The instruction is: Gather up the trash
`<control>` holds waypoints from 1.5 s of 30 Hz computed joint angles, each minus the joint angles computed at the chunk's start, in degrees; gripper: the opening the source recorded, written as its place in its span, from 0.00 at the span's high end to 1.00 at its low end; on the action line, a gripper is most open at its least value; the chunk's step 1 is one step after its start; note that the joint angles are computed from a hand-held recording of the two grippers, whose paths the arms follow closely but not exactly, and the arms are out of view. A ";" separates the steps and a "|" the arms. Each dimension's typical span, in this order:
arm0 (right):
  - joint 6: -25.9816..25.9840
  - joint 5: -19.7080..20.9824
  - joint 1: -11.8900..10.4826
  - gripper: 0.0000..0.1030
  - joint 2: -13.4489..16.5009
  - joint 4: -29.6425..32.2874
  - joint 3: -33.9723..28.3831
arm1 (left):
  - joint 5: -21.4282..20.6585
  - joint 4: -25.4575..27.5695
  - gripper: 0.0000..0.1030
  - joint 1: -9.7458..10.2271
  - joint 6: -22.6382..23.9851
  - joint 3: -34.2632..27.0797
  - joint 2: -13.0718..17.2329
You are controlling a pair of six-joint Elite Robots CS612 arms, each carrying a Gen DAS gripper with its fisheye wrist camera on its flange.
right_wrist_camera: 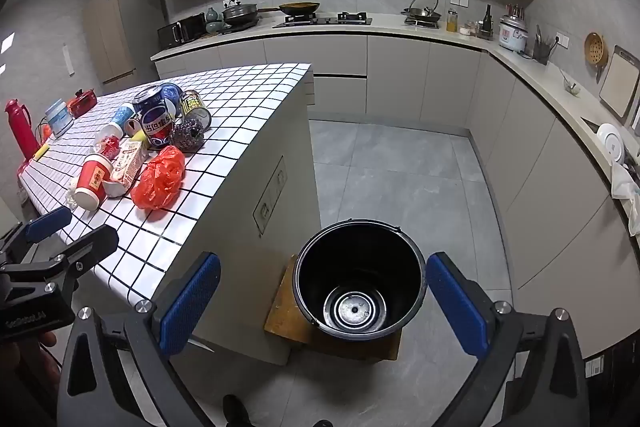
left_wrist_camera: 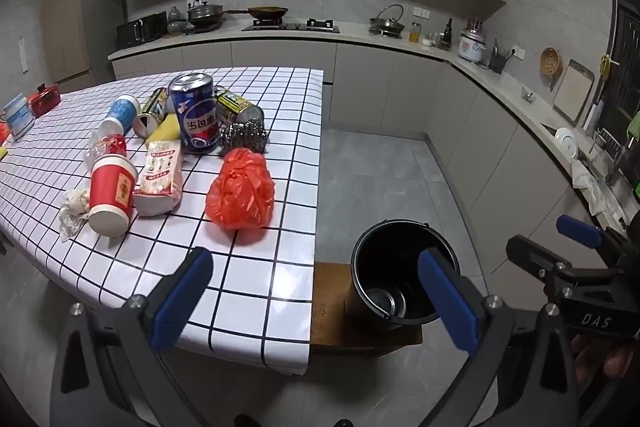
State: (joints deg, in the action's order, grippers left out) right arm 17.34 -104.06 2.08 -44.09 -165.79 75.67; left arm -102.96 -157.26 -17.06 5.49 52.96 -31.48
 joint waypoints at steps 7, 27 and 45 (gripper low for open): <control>0.10 0.15 -0.04 0.00 0.04 0.37 -0.14 | 0.48 -0.24 0.00 -0.06 0.29 0.09 -0.02; -0.45 0.05 0.15 0.00 0.57 0.64 -1.36 | 0.15 0.33 0.00 0.25 0.17 -1.57 0.83; -0.13 -0.10 0.24 0.00 0.68 0.58 -1.46 | -0.11 -0.25 0.00 0.24 -0.36 -0.81 0.55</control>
